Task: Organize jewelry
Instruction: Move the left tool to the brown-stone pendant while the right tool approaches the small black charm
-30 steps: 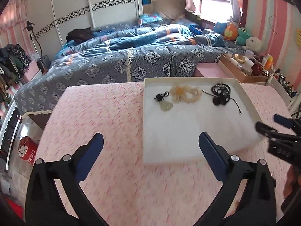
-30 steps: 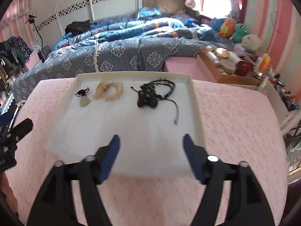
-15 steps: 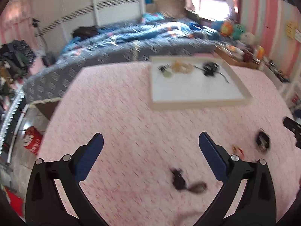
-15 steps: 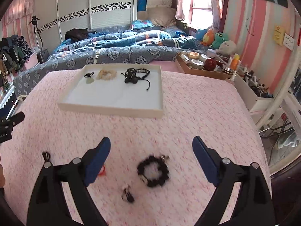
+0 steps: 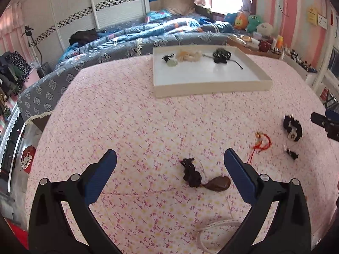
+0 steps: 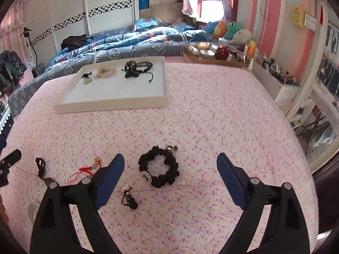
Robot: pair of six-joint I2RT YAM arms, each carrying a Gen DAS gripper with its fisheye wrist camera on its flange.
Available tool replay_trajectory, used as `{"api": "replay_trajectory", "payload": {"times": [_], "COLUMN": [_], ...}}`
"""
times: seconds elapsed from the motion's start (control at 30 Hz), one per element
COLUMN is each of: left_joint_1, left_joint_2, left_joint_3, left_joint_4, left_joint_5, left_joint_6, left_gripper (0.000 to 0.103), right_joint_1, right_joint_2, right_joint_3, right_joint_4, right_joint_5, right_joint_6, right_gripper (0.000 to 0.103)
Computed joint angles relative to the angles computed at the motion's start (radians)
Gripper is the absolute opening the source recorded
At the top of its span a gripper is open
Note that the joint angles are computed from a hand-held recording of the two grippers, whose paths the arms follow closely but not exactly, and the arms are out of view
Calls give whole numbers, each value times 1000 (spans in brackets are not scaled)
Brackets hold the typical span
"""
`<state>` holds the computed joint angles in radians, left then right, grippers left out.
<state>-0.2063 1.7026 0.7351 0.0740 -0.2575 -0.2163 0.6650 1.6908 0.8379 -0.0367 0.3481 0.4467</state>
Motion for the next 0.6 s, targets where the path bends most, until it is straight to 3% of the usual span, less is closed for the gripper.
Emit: {"api": "replay_trajectory", "payload": {"times": [0.43,0.6], "left_joint_1": [50,46], "left_joint_2": [65,88], "left_joint_3": [-9,-12], "left_joint_4": [21,40], "left_joint_5": [113,115], "left_joint_6": [-19,-13], "left_gripper": [100,98], "right_joint_1": [79,92], "right_joint_2": [17,68], "right_joint_3": [-58,-57], "right_joint_4": [34,45], "right_joint_5": [19,-10], "right_joint_6": [10,10], "right_gripper": [89,89]}}
